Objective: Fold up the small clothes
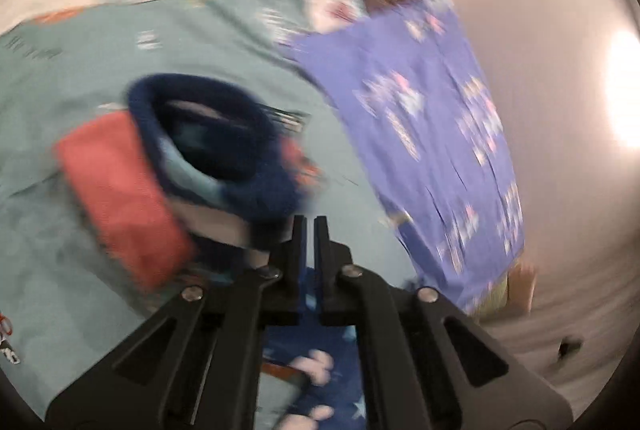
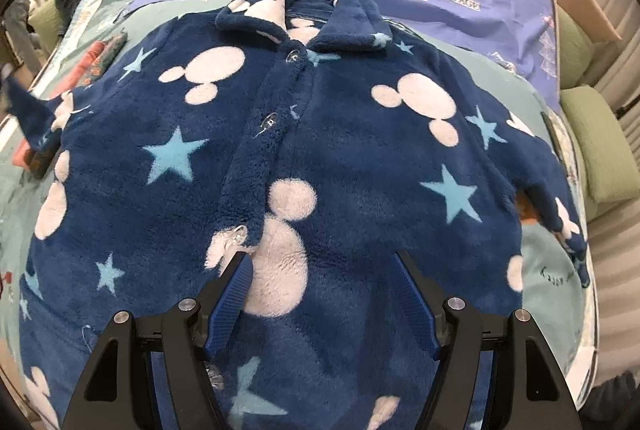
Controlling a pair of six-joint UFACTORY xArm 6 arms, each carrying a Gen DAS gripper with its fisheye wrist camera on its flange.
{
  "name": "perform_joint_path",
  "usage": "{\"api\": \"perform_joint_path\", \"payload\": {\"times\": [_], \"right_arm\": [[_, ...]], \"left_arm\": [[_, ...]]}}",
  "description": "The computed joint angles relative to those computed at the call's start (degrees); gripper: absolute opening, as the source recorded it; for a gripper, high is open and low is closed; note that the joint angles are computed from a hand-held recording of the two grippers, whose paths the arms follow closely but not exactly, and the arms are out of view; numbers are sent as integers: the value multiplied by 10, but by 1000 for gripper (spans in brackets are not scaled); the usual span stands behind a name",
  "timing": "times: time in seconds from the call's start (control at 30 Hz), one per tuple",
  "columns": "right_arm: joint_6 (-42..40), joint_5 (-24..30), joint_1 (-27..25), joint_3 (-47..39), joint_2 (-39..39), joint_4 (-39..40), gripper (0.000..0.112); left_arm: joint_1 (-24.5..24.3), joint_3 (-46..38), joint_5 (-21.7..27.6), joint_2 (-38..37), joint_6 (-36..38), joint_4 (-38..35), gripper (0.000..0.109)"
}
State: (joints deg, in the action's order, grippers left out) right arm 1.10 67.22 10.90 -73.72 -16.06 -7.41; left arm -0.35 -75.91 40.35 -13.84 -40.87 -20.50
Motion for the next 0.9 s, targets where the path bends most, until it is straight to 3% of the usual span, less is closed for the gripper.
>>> {"api": "perform_joint_path", "payload": {"times": [0.1,0.27,0.3,0.33,0.37,0.4,0.43,0.53,0.63,0.73,0.9], "right_arm": [[-15,2,-16,-10,7,14,73],[-29,-10,-47,-15,7,29,73],[-33,-8,-52,-16,7,38,73],[-42,-5,-59,-19,8,53,73],[-55,3,-66,-25,12,74,73],[-68,9,-70,-31,17,89,73],[-82,15,-73,-38,23,104,73],[-104,11,-62,-55,44,108,73],[-98,11,-45,-84,73,97,73],[-89,15,-29,-111,95,100,73],[-75,16,-5,-128,109,80,73]], "left_arm": [[-60,-108,37,66,6,43,3],[-143,-305,160,190,35,95,3],[-149,-307,177,189,22,124,7],[-150,-295,187,180,9,155,18],[-145,-266,189,162,-14,195,26],[-135,-244,196,148,-31,219,44],[-119,-206,196,125,-53,240,55],[-52,-85,182,53,-124,261,57],[19,-15,151,29,-110,178,59],[30,-37,149,66,-70,140,74],[-2,-183,213,201,-72,203,76]]}}
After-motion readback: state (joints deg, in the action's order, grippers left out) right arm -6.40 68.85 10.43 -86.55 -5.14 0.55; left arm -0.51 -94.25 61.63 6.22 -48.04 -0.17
